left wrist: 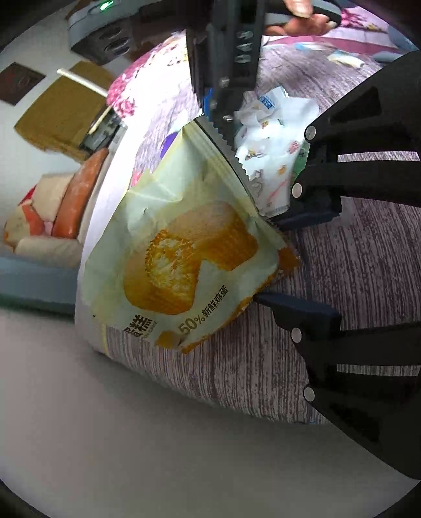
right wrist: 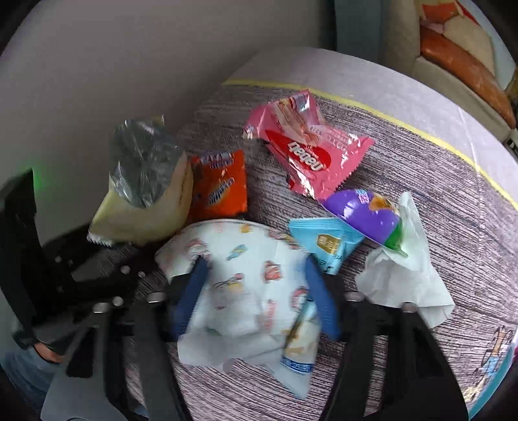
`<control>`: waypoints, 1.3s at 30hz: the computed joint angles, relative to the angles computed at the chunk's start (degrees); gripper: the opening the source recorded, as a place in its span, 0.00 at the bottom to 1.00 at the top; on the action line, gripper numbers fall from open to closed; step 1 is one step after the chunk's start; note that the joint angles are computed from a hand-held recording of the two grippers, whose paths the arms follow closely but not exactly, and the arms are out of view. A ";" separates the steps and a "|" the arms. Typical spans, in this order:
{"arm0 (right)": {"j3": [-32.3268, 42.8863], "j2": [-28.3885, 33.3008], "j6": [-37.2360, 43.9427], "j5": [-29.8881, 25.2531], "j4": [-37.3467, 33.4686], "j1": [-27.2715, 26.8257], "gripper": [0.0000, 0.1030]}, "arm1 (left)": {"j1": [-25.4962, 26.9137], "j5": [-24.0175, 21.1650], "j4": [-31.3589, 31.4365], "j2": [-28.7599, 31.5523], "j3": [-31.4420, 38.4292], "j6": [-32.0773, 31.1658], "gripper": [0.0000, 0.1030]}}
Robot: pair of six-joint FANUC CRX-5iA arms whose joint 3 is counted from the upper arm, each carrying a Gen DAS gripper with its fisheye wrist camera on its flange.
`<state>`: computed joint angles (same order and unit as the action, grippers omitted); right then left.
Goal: Collect trash
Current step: 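Lift the cake packet with the left tool while the right tool lifts the white wrapper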
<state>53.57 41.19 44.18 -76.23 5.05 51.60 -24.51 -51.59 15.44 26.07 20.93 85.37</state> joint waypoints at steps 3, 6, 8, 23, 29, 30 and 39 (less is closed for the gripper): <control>-3.76 -2.46 -0.98 2.17 -0.79 -0.56 0.10 | -0.88 0.17 1.81 0.11 -0.21 -2.79 0.35; -10.10 -6.62 -1.79 5.04 -0.97 -0.50 0.06 | -1.87 0.30 4.53 0.11 -0.90 -5.54 0.34; -15.18 -9.91 -2.93 7.50 -0.91 -0.56 0.05 | -2.77 0.29 5.81 0.28 -0.99 -7.09 0.33; -37.66 -26.38 -14.80 16.08 3.60 1.53 0.06 | -5.38 0.52 7.19 -1.17 -2.98 -5.51 0.31; -36.20 -25.59 -10.84 15.01 4.75 3.42 0.52 | -5.20 -1.50 2.02 -2.22 -2.34 0.47 0.43; -35.81 -25.14 -10.04 15.11 4.37 2.84 0.60 | -5.26 -1.25 1.00 -2.74 -2.70 1.69 0.53; -24.04 -15.19 -7.02 6.26 6.40 3.89 0.72 | -6.89 -0.58 -9.20 -4.65 -0.93 11.24 0.92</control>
